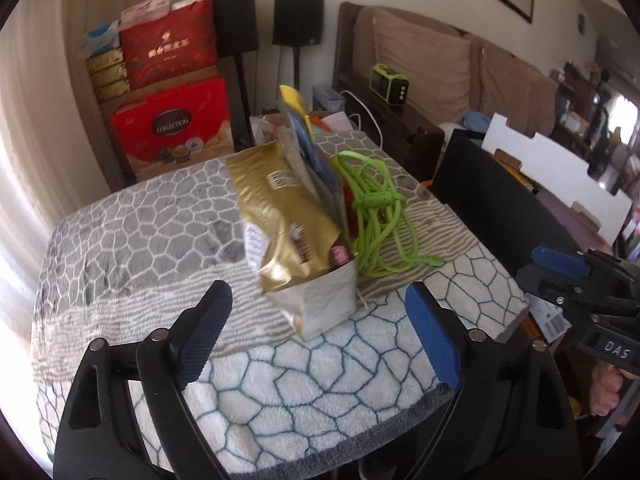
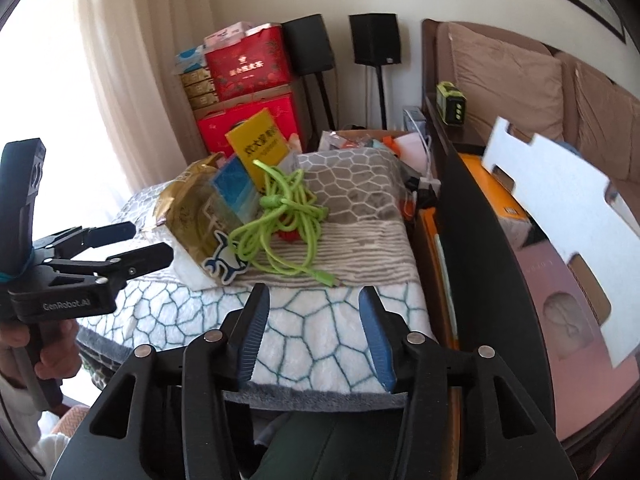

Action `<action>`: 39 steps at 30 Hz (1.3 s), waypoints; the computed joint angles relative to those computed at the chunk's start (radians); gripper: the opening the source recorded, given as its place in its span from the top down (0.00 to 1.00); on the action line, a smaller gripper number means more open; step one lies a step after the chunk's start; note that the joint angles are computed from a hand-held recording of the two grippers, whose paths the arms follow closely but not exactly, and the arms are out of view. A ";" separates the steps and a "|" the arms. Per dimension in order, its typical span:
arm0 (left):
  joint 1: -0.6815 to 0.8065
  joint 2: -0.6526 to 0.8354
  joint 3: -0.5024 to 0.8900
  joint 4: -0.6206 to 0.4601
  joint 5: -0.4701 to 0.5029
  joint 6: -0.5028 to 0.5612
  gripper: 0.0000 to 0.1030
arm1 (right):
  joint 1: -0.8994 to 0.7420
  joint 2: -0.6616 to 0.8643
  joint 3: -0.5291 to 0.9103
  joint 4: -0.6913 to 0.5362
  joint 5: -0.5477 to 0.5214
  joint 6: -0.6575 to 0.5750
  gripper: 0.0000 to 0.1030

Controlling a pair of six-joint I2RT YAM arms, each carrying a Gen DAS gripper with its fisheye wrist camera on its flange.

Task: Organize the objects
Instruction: 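Move both grippers toward the gold bag and green rope on the bed, then grasp the gold coffee bag with the left gripper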

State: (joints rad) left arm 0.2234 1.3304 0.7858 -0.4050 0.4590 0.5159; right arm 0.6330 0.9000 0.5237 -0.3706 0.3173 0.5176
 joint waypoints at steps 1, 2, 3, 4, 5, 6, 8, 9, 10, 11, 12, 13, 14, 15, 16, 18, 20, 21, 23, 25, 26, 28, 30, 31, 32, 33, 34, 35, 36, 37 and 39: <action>-0.019 0.001 -0.009 0.027 -0.021 -0.010 0.10 | -0.011 -0.015 -0.006 -0.007 -0.007 0.006 0.52; -0.036 0.004 -0.018 0.055 -0.038 -0.023 0.09 | -0.022 -0.034 -0.012 -0.017 -0.012 0.012 0.50; -0.050 0.012 -0.023 0.080 -0.054 -0.035 0.09 | -0.027 -0.050 -0.015 -0.028 -0.012 0.017 0.46; -0.060 0.022 -0.024 0.100 -0.068 -0.046 0.09 | -0.032 -0.069 -0.020 -0.040 -0.009 0.020 0.45; -0.064 0.037 -0.021 0.124 -0.077 -0.058 0.09 | -0.035 -0.085 -0.023 -0.054 -0.004 0.022 0.43; -0.064 0.053 -0.016 0.147 -0.084 -0.072 0.09 | -0.040 -0.102 -0.026 -0.068 -0.002 0.024 0.42; -0.063 0.077 -0.006 0.184 -0.101 -0.101 0.09 | -0.045 -0.119 -0.031 -0.082 -0.001 0.027 0.40; -0.065 0.094 0.007 0.201 -0.116 -0.118 0.09 | -0.049 -0.124 -0.033 -0.090 -0.002 0.027 0.39; -0.066 0.111 0.023 0.203 -0.125 -0.126 0.09 | -0.051 -0.127 -0.034 -0.096 -0.001 0.027 0.40; -0.064 0.128 0.043 0.192 -0.126 -0.122 0.09 | -0.051 -0.130 -0.035 -0.100 0.005 0.029 0.40; -0.067 0.141 0.060 0.179 -0.124 -0.120 0.09 | -0.050 -0.138 -0.035 -0.110 0.018 0.035 0.40; -0.067 0.146 0.065 0.175 -0.123 -0.119 0.09 | -0.052 -0.144 -0.034 -0.114 0.021 0.040 0.40; -0.072 0.149 0.065 0.178 -0.128 -0.122 0.09 | -0.058 -0.151 -0.033 -0.116 0.020 0.043 0.39; -0.079 0.154 0.060 0.186 -0.137 -0.125 0.09 | -0.063 -0.155 -0.035 -0.116 0.017 0.043 0.39; -0.079 0.158 0.058 0.186 -0.139 -0.120 0.09 | -0.070 -0.159 -0.032 -0.117 0.015 0.044 0.39; -0.090 0.178 0.065 0.178 -0.157 -0.118 0.09 | -0.068 -0.160 -0.025 -0.125 0.023 0.049 0.39; -0.082 0.185 0.073 0.155 -0.147 -0.109 0.18 | -0.057 -0.166 -0.020 -0.138 0.046 0.054 0.39; -0.065 0.188 0.077 0.144 -0.119 -0.106 0.19 | -0.052 -0.170 -0.019 -0.143 0.056 0.057 0.38; -0.042 0.197 0.090 0.119 -0.083 -0.108 0.27 | -0.051 -0.185 -0.024 -0.154 0.067 0.063 0.36; -0.024 0.219 0.118 0.080 -0.059 -0.109 0.36 | -0.075 -0.191 -0.031 -0.150 0.047 0.058 0.36; -0.018 0.230 0.135 0.054 -0.052 -0.112 0.42 | -0.089 -0.191 -0.033 -0.150 0.036 0.058 0.36; 0.004 0.244 0.166 0.006 -0.022 -0.118 0.55 | -0.106 -0.197 -0.035 -0.155 0.029 0.057 0.36; 0.026 0.252 0.186 -0.019 0.000 -0.129 0.57 | -0.110 -0.220 -0.036 -0.170 0.044 0.070 0.35; 0.035 0.260 0.196 -0.026 0.014 -0.131 0.57 | -0.115 -0.234 -0.037 -0.178 0.045 0.075 0.35; 0.047 0.271 0.205 -0.033 0.030 -0.133 0.58 | -0.120 -0.250 -0.039 -0.188 0.044 0.079 0.35; 0.056 0.282 0.215 -0.042 0.039 -0.133 0.58 | -0.133 -0.269 -0.040 -0.198 0.040 0.083 0.35; 0.063 0.291 0.227 -0.054 0.045 -0.129 0.59 | -0.141 -0.280 -0.041 -0.206 0.038 0.084 0.35; 0.068 0.297 0.236 -0.065 0.047 -0.123 0.62 | -0.151 -0.287 -0.041 -0.214 0.035 0.084 0.35; 0.075 0.297 0.244 -0.079 0.046 -0.114 0.63 | -0.163 -0.293 -0.042 -0.222 0.030 0.083 0.35; 0.083 0.296 0.249 -0.091 0.049 -0.103 0.63 | -0.168 -0.294 -0.042 -0.227 0.027 0.084 0.35; 0.104 0.288 0.256 -0.111 0.051 -0.074 0.63 | -0.182 -0.299 -0.046 -0.234 0.015 0.082 0.35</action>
State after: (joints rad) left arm 0.3279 1.6188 1.0419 -0.5159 0.5103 0.4415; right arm 0.4512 0.6007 0.4780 -0.6044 0.3326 0.6000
